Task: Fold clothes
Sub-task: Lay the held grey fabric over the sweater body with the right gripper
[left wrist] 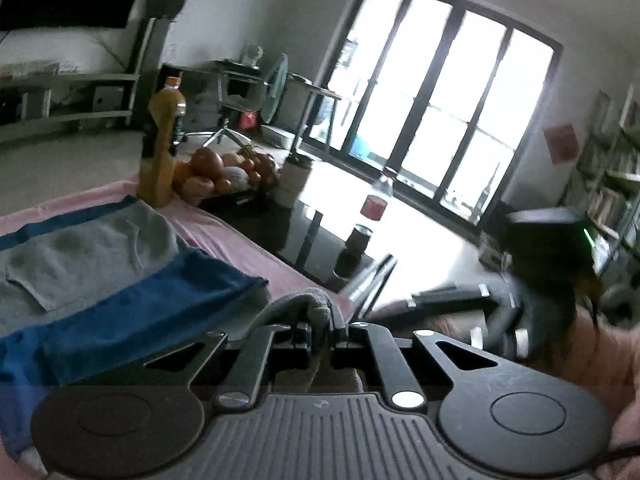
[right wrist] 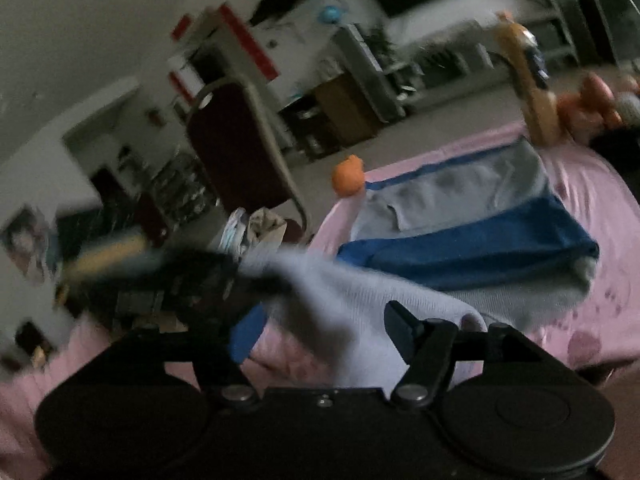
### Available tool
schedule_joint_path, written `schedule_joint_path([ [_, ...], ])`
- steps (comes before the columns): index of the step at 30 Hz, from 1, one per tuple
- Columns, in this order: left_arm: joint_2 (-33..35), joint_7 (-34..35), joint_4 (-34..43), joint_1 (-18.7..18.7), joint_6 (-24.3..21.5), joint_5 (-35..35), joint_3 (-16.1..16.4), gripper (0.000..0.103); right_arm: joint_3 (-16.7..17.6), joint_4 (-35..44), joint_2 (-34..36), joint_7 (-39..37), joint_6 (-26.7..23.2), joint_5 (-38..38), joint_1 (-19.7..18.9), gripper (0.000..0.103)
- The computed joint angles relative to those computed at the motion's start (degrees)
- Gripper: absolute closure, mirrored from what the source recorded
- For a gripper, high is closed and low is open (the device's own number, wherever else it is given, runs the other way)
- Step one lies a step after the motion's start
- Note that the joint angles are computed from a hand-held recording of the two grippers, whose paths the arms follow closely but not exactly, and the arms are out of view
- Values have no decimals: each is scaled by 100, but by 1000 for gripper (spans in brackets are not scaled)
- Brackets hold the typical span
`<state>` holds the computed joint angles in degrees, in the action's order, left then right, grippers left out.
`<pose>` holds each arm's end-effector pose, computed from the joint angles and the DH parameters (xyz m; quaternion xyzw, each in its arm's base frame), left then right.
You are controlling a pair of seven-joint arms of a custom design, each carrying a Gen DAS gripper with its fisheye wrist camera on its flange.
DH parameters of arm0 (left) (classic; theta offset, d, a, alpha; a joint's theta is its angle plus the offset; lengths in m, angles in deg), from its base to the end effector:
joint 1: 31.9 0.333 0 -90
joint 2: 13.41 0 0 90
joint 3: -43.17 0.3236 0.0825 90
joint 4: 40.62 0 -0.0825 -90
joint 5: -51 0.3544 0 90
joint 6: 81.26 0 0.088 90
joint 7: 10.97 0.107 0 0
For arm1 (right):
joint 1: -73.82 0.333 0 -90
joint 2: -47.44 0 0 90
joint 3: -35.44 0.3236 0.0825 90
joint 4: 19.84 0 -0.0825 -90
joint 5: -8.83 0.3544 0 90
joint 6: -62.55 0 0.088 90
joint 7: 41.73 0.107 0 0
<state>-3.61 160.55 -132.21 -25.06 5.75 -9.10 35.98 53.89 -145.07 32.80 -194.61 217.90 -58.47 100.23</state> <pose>0.5691 -0.0938 0.5808 0.0964 -0.8488 0.4989 0.1465 0.3158 0.3811 0.5756 -0.5008 0.6879 -0.1790 0.4940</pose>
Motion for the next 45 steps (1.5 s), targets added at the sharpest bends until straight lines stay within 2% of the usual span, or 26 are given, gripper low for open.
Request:
schedule_joint_path([
  [1,44,-144,52,-35,68,-17,-17,96,42,149,127,-438,-305,209,78,35],
  [4,197,-423,221,-87,162,-52,-72,96,169,870,731,-1872,-1755,784,388,35],
  [6,320,-481,357,-79,133,-53,-107,96,123,1212,1099,-2457,-2294,774,570,35],
  [8,435,-466,497,-63,117,8,-139,96,-8,1408,1368,-2819,-2499,609,695,35],
  [10,518,-440,595,-60,171,67,-174,96,-187,1435,1457,-2959,-2438,474,784,36],
  [11,532,-425,607,-74,295,86,-189,92,-278,1394,1449,-2975,-2259,507,794,61],
  [12,530,-413,591,-99,479,90,-204,88,-374,1308,1398,-2959,-1924,711,771,96],
  [14,459,-491,453,-224,1188,58,-236,57,-527,1109,1291,-2929,-1209,1126,686,98],
  [15,444,-595,409,-273,1510,11,-250,57,-586,986,1225,-2818,-795,1266,630,98],
  [17,477,-930,416,-331,2020,-131,-279,57,-664,765,1111,-2154,-61,1303,487,98],
  [19,586,-1239,537,-240,2109,-367,-301,55,-718,524,971,-992,602,1024,254,98],
  [21,661,-1395,628,-131,2191,-489,-309,53,-675,371,855,909,1118,104,-96,98],
  [23,696,-1375,654,-25,2304,-495,-297,51,-616,358,782,2686,1330,-910,-380,98],
  [25,621,-1202,502,20,2649,-412,-263,50,-648,404,784,3651,1337,-1443,-499,98],
  [28,539,-952,209,35,3237,-291,-208,49,-702,609,909,4191,1063,-1528,-508,98],
  [31,744,-1314,277,96,3393,-255,-185,49,-750,991,1215,4893,631,-1706,-461,97],
  [33,947,-1664,442,174,3350,-253,-203,49,-799,1311,1488,4962,118,-1453,-359,97],
  [36,1278,-2241,760,295,3235,-197,-256,49,-1029,2061,2160,4456,-315,-1002,-268,97],
  [38,1442,-2572,946,292,3275,5,-286,49,-1169,2738,2676,3497,-665,-464,-202,97],
  [40,1580,-2883,1097,261,3379,225,-312,49,-1265,3603,3372,1923,-822,211,-310,95],
  [41,1617,-3039,1130,213,3493,379,-309,49,-1261,4083,3747,1036,-889,580,-411,87],
  [42,1637,-3127,1140,189,3576,495,-323,49,-1227,4485,4046,294,-1060,969,-498,85],
  [43,1631,-3116,1119,198,3618,553,-357,49,-1182,4705,4196,-175,-1347,1374,-552,82],
  [44,1624,-3104,1096,201,3659,606,-383,49,-1336,4884,4320,-637,-1538,1822,-477,73],
  [45,1617,-3091,1073,198,3699,657,-402,49,-1290,4863,4317,-871,-1594,2011,-556,67],
])
